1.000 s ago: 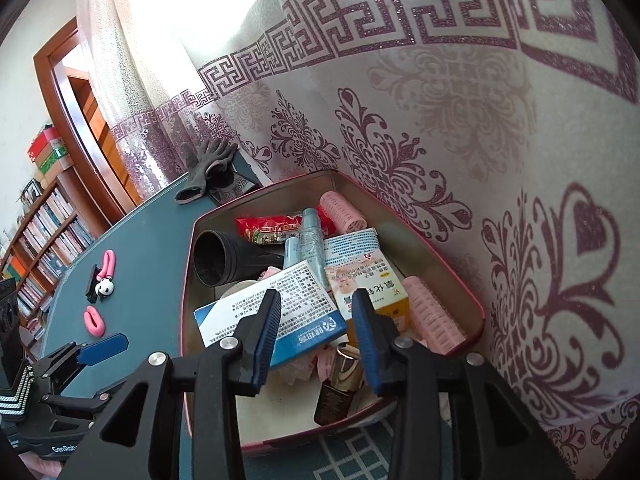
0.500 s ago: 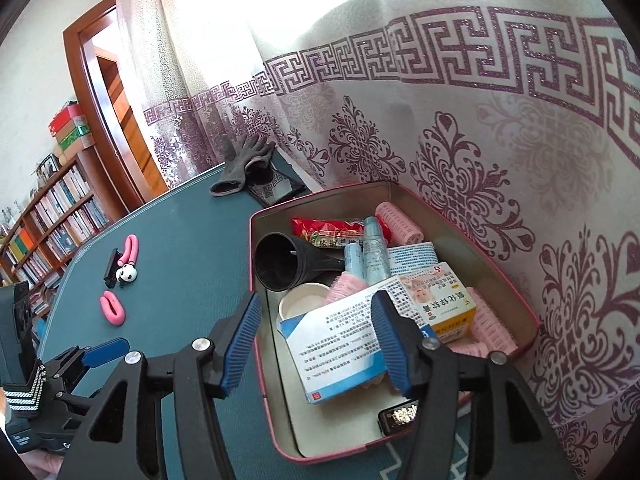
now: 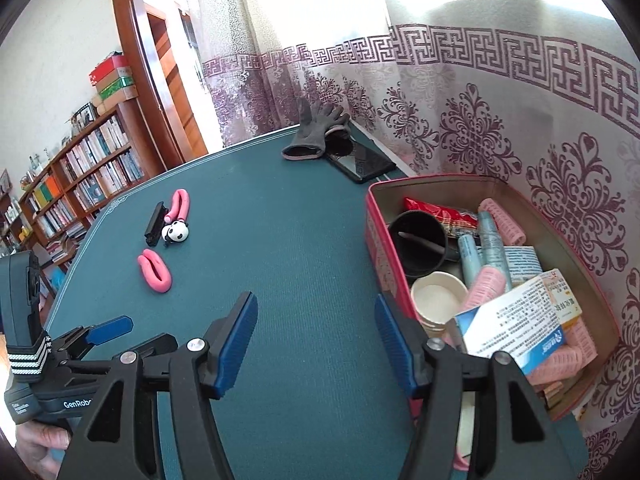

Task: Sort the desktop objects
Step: 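Move both tools back over the remaining items, then grasp the pink foam tube with the right tool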

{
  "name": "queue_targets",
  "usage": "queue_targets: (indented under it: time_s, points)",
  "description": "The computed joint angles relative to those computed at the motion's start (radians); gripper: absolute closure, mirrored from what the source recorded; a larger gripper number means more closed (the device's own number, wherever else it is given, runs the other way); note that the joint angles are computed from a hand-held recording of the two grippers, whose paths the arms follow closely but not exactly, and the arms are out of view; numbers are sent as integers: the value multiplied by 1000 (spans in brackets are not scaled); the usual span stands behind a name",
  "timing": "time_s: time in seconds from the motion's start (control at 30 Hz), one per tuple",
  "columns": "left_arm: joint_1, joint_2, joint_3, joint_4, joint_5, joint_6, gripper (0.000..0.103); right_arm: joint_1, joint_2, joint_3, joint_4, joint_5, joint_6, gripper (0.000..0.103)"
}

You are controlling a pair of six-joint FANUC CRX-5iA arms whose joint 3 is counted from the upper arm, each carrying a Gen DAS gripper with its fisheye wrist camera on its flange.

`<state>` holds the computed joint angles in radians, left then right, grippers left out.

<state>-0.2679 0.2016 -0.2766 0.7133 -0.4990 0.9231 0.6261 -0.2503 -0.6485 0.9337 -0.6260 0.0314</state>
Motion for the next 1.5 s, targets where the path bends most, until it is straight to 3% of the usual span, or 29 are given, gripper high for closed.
queue_targets:
  time_s: [0.3, 0.77, 1.2, 1.43, 1.5]
  points:
    - [98, -1, -19, -38, 7, 93, 0, 33, 124, 116, -138, 44, 178, 33]
    - [195, 27, -14, -44, 40, 148, 0, 32, 343, 384, -495, 68, 607, 33]
    - [238, 39, -27, -10, 97, 143, 0, 27, 544, 635, -646, 75, 884, 33]
    - [233, 48, -8, -73, 106, 178, 0, 4, 647, 773, -724, 20, 966, 33]
    - [234, 53, 3, -92, 101, 194, 0, 3, 659, 789, -741, 18, 990, 37]
